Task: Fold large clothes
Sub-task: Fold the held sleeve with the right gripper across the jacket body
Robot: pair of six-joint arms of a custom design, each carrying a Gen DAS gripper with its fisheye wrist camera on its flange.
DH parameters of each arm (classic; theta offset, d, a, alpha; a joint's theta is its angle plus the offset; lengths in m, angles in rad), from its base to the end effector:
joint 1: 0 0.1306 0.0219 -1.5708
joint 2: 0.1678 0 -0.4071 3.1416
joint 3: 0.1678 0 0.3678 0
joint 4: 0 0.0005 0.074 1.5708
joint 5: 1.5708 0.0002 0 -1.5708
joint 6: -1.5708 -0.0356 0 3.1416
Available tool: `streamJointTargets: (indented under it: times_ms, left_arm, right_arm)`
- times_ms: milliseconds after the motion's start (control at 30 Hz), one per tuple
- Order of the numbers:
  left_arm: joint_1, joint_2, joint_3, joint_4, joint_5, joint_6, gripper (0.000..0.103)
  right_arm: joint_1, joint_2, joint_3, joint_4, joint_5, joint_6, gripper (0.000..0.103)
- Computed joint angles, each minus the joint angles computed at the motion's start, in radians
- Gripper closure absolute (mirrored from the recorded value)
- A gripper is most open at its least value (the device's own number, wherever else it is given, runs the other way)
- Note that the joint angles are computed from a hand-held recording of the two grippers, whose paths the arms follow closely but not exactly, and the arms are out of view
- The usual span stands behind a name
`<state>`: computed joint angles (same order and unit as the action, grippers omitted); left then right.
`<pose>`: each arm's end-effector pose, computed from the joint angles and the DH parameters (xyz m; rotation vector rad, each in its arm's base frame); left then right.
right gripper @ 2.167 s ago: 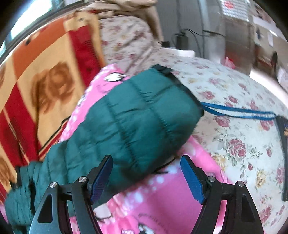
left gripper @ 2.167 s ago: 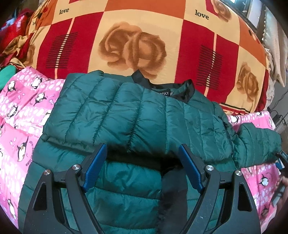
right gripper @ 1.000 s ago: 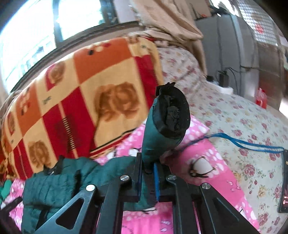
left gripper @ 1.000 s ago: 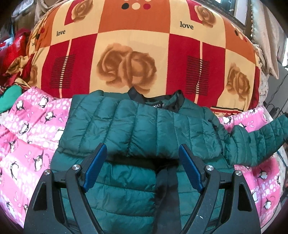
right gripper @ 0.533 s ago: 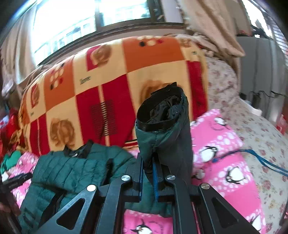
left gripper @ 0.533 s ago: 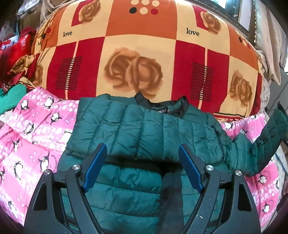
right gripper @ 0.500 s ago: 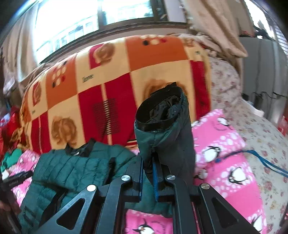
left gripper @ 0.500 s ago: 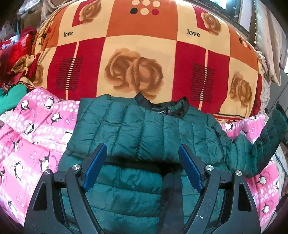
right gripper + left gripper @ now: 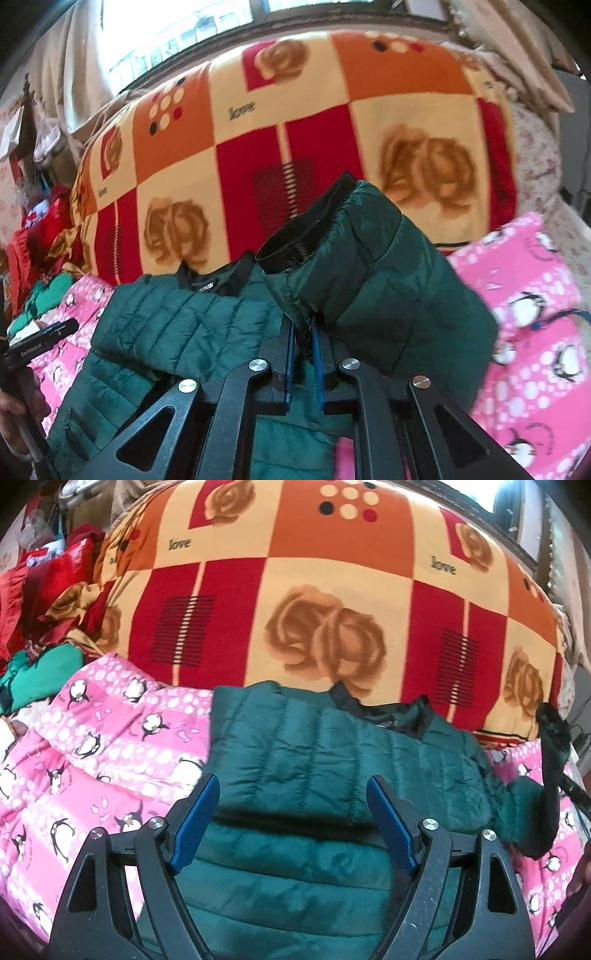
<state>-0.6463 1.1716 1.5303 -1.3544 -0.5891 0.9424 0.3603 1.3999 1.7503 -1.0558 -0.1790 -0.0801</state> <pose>0.2743 -0.1828 0.5689 -0.5513 2.2772 0.0037 0.4181 0.1637 0.5931 -0.4152 2.2625 0.4331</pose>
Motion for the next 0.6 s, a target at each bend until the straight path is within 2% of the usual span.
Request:
streamJointTargets:
  times_ms: [167,233,300,367,467,533,567,600]
  left_arm:
    - [0.049,-0.027,-0.045,0.019,0.037,0.011,0.021]
    - [0.059,-0.030,-0.056,0.026,0.046,0.012,0.021]
    - [0.062,-0.031,-0.064,0.034,0.054,0.005,0.021]
    - [0.064,-0.032,-0.067,0.037,0.060,0.000,0.021]
    - [0.065,-0.035,-0.076,0.050,0.067,-0.008,0.021]
    - [0.067,-0.036,-0.082,0.057,0.069,-0.010,0.021]
    - [0.070,-0.034,-0.086,0.060,0.076,-0.008,0.021]
    - [0.072,-0.034,-0.088,0.062,0.082,-0.005,0.021]
  right_arm:
    - [0.080,0.058,0.015,0.009,-0.005,-0.001,0.095]
    - [0.107,0.080,0.024,0.012,-0.010,-0.005,0.099]
    - [0.144,0.107,0.033,0.016,0.016,0.001,0.099]
    - [0.163,0.130,0.040,0.007,0.029,-0.010,0.099]
    - [0.158,0.127,0.019,0.032,0.002,-0.032,0.099]
    - [0.160,0.131,0.028,0.000,0.064,-0.006,0.095]
    - [0.158,0.131,0.029,-0.016,0.101,0.010,0.084]
    - [0.151,0.128,0.024,-0.023,0.117,0.017,0.063]
